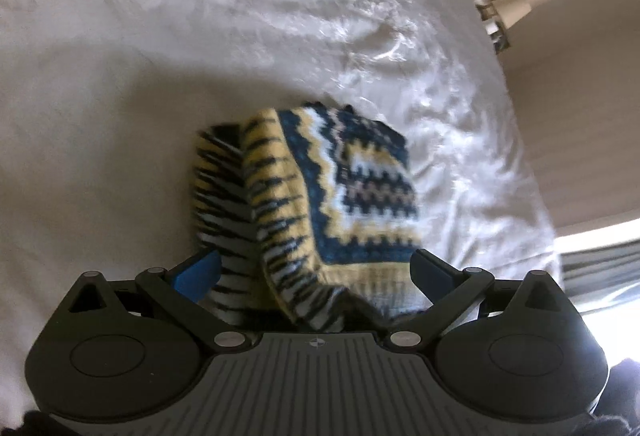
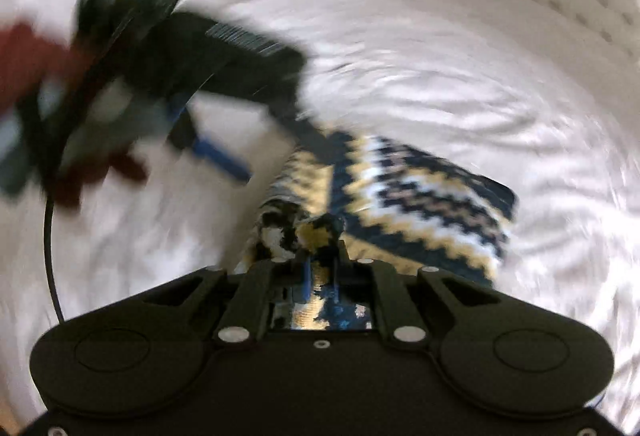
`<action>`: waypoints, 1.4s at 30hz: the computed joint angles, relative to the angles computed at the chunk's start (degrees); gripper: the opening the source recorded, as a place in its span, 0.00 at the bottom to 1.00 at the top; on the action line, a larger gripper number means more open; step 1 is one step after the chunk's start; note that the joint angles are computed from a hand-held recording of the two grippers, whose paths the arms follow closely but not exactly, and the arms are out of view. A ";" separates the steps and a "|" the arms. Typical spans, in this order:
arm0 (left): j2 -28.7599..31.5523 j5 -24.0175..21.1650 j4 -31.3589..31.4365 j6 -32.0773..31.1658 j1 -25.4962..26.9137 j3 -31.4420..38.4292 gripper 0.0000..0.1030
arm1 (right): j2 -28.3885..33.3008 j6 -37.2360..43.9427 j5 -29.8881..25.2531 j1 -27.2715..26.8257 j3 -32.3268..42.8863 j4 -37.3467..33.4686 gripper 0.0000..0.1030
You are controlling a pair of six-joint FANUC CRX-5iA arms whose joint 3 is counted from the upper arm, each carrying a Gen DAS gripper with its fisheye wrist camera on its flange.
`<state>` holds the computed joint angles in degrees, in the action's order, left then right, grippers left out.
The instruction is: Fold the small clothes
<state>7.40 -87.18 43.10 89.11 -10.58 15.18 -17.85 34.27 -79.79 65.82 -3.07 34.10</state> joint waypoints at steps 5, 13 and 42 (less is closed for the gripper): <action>0.49 2.21 4.37 2.18 -1.98 -3.32 0.99 | -0.66 -2.22 -0.87 -0.68 0.74 -0.29 0.15; 1.35 7.25 1.71 4.69 -4.89 -3.55 0.86 | -0.89 0.20 0.38 -0.26 0.09 -1.00 0.15; -3.53 3.21 -23.89 3.91 -2.52 5.58 0.68 | -2.71 10.10 10.74 -5.99 0.85 -16.29 0.56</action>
